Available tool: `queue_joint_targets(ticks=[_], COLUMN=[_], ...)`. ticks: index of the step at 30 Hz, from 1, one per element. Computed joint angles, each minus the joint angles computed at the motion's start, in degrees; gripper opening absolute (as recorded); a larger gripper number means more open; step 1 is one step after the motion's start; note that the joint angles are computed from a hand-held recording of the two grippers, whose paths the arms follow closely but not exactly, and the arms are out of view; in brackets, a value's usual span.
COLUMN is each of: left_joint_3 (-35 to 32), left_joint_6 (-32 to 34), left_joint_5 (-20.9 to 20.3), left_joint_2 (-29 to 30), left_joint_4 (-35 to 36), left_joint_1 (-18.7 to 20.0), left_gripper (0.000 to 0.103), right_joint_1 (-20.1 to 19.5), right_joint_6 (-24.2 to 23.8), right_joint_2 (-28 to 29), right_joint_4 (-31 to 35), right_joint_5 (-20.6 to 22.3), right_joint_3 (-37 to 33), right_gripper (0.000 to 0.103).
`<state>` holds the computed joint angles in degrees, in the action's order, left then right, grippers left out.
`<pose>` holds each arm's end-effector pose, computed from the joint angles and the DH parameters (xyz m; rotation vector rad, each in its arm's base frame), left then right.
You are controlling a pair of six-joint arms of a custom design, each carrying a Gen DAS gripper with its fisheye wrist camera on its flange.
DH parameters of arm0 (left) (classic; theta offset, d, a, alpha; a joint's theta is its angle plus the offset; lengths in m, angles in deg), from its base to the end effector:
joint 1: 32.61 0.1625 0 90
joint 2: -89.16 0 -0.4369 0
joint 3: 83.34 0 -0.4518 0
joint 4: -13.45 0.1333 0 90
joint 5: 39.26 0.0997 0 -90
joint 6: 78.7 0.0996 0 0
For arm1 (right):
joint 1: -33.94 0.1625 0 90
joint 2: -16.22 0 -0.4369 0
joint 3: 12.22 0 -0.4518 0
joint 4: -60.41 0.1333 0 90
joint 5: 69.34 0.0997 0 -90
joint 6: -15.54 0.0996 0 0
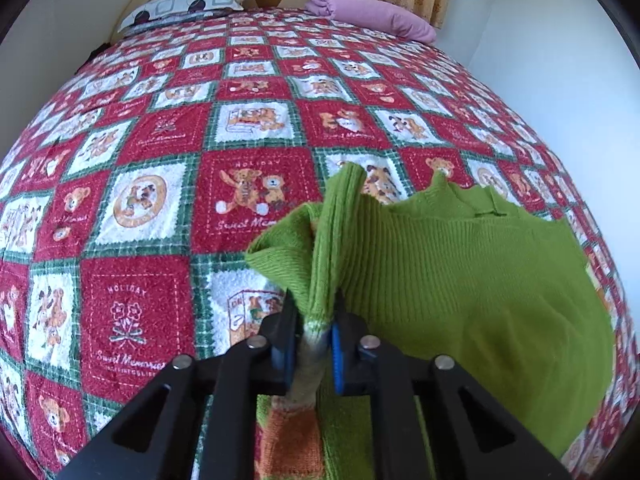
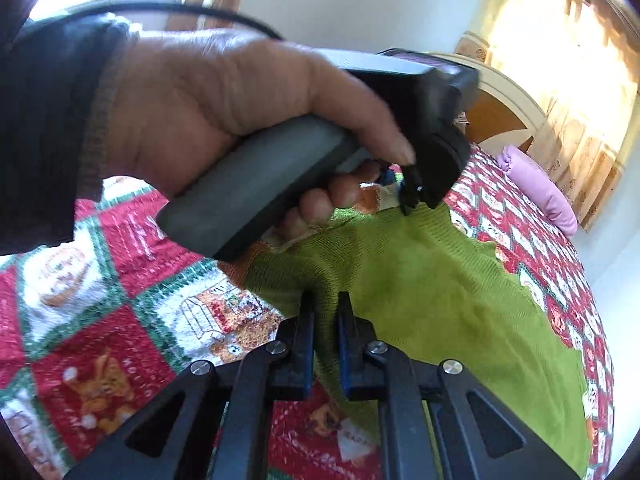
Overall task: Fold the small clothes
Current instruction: 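Grasp the striped side edge of the sweater with both grippers, then fold the held side edge over the sweater body and open both grippers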
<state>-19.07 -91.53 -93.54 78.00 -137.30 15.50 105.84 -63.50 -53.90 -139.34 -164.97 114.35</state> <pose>-0.3979 -0.7304 -0.1812 0.5971 2.5266 -0.5383 -0.0495 -0.5491 0.2175 1.1154 -2.0075 0.6778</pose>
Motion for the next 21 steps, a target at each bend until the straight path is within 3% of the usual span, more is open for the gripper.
queue_joint_targets(ticks=[12, 21], left_joint_3=[1.93, -0.89], left_joint_6=[-3.97, -5.89], left_joint_5=[-4.64, -7.05], left_joint_2=[-2.78, -1.04], left_joint_4=[-2.39, -4.18], left_joint_1=[-2.11, -4.89], left_gripper=[0.013, 0.012], right_joint_1=[-4.56, -8.95], right_joint_6=[11.67, 16.52], right_joint_2=[-12.38, -18.14], right_joint_4=[13.28, 20.67], right_joint_5=[9.17, 15.79], right_joint_3=[2.19, 1.16], right_gripper=[0.006, 0.005])
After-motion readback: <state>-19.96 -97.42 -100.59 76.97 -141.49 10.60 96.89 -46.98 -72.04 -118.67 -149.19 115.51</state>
